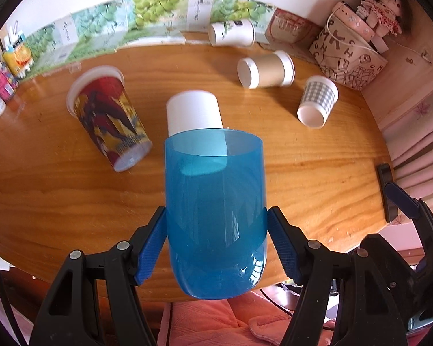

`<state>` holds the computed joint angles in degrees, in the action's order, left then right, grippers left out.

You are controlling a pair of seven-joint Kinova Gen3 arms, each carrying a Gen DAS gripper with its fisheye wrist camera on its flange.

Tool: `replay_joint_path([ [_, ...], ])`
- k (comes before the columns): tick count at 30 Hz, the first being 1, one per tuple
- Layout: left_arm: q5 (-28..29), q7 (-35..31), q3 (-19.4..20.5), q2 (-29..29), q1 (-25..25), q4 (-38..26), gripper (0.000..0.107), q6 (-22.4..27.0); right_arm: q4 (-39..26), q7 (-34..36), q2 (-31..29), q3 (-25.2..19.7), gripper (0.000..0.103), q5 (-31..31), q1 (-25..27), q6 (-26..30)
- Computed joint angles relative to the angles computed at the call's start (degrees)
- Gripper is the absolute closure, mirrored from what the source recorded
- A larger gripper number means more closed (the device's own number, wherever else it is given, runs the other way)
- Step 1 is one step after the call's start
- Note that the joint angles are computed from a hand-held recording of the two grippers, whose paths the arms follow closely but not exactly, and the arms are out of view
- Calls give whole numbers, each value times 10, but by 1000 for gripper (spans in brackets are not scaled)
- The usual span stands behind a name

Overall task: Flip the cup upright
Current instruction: 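Lift the blue cup with the left gripper and rotate it toward the right gripper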

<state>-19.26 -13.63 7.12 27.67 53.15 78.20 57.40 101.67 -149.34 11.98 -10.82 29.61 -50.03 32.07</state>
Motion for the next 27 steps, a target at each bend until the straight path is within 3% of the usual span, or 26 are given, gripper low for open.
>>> replay_joint_path([
  [10, 32, -2, 7, 11, -9, 40, 35, -65, -12, 61, 20, -9, 0, -71, 17, 21],
  [27, 67, -45, 6, 35, -21, 18, 34, -49, -27, 137, 47, 1, 0, -160, 42, -2],
])
